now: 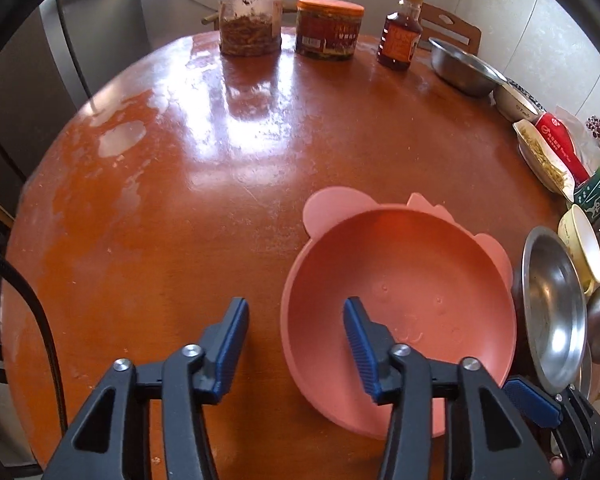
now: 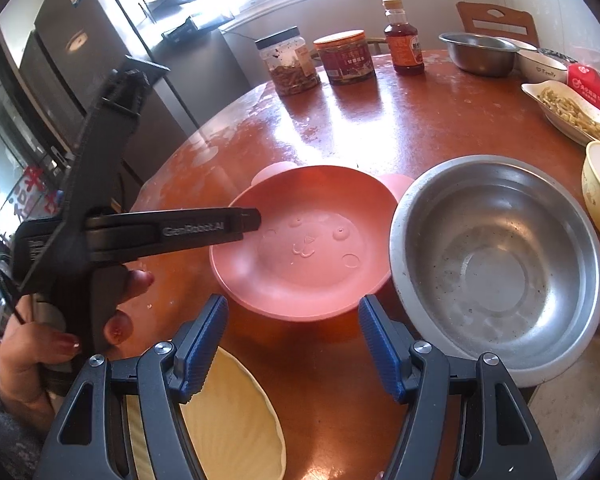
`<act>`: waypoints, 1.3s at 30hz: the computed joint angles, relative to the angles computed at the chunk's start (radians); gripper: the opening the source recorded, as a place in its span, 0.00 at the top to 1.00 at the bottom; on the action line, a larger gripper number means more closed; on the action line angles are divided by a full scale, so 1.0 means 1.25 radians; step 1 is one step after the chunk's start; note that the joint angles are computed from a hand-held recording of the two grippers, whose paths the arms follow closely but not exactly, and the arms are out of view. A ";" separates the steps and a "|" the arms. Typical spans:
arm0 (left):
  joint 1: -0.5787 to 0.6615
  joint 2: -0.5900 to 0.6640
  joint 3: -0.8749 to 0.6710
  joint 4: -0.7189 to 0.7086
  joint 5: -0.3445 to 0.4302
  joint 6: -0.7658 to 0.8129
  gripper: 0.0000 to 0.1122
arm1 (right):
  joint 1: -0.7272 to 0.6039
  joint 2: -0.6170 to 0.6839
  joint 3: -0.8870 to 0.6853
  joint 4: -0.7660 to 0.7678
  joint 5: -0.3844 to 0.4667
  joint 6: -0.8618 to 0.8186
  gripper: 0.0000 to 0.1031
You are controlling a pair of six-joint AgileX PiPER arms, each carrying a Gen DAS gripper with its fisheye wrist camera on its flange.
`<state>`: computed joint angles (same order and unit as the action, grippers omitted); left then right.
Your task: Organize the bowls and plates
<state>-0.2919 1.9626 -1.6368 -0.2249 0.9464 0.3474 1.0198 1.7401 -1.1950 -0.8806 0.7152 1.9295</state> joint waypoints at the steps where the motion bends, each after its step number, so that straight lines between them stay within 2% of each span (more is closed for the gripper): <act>1: 0.002 0.003 0.001 0.000 0.001 0.003 0.63 | -0.001 0.004 -0.005 0.001 0.000 -0.008 0.32; 2: 0.004 -0.006 0.015 -0.001 -0.015 0.013 0.67 | -0.002 0.008 -0.011 0.004 0.001 -0.018 0.32; 3: 0.007 -0.006 0.016 -0.004 -0.005 0.023 0.71 | -0.004 0.011 -0.015 0.003 -0.003 -0.023 0.32; 9: 0.034 -0.031 0.059 -0.042 -0.021 0.097 0.79 | -0.003 0.032 -0.040 -0.011 -0.020 -0.043 0.33; 13: 0.062 -0.062 0.106 -0.065 -0.029 0.147 0.79 | -0.007 0.048 -0.059 0.006 -0.036 -0.067 0.34; 21: 0.154 -0.107 0.173 -0.105 -0.040 0.231 0.79 | -0.021 0.058 -0.079 0.026 0.007 -0.055 0.34; 25: 0.196 -0.110 0.183 -0.137 -0.037 0.266 0.79 | -0.034 0.086 -0.124 0.029 0.035 -0.110 0.35; 26: 0.203 -0.112 0.186 -0.142 -0.039 0.270 0.79 | -0.041 0.102 -0.150 0.051 0.049 -0.155 0.44; 28: 0.207 -0.113 0.190 -0.150 -0.042 0.273 0.79 | -0.065 0.128 -0.183 0.115 0.036 -0.245 0.59; 31: 0.193 -0.129 0.218 -0.148 -0.074 0.277 0.79 | -0.083 0.155 -0.210 0.169 0.029 -0.308 0.76; 34: 0.192 -0.132 0.227 -0.168 -0.080 0.285 0.79 | -0.069 0.163 -0.223 0.140 0.063 -0.301 0.76; 39: 0.202 -0.136 0.213 -0.203 -0.066 0.296 0.79 | -0.067 0.144 -0.218 0.102 0.071 -0.282 0.76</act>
